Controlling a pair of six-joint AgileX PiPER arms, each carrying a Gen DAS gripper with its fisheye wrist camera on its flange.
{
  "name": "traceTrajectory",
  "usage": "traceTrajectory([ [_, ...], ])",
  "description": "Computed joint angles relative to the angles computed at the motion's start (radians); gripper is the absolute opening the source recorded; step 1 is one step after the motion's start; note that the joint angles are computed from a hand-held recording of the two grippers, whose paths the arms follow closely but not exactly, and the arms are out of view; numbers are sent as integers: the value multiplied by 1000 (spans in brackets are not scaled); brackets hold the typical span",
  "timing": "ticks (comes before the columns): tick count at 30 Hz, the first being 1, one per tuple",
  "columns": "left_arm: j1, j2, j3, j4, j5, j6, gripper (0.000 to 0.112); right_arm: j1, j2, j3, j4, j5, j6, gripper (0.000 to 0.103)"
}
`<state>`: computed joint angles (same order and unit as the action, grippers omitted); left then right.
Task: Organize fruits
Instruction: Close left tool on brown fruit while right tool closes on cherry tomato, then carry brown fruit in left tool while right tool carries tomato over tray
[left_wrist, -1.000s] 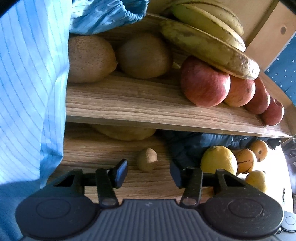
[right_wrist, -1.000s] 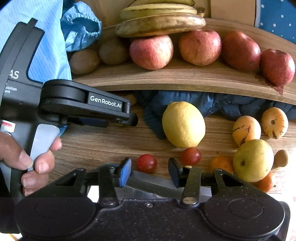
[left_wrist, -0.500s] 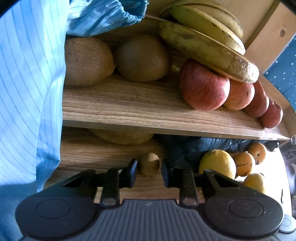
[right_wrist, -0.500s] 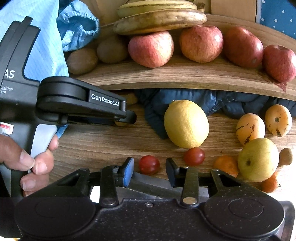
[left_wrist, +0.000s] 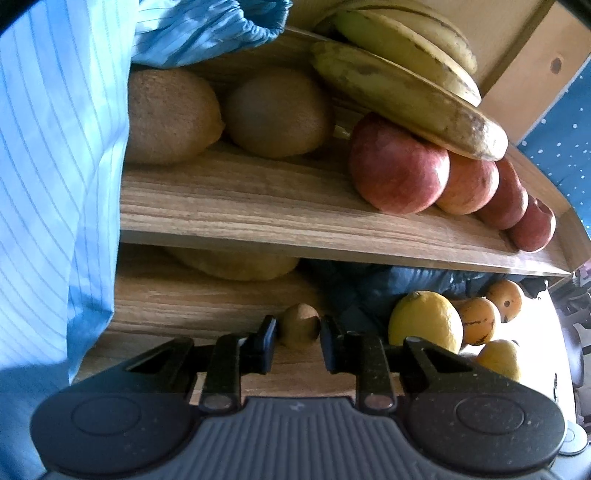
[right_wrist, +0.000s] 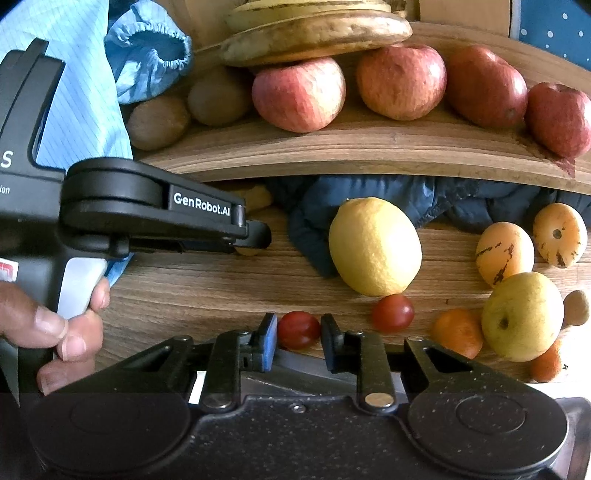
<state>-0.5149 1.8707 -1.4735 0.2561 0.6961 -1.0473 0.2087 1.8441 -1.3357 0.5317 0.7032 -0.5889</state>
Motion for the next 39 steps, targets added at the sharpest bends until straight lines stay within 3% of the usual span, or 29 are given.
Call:
traceTrajectory([
  [16, -82, -27, -14, 49, 29, -39, 27, -41, -119, 103, 52, -28, -36, 27],
  [39, -284, -160, 104, 104, 133, -214, 27, -198, -303, 299, 173, 119, -321, 27],
])
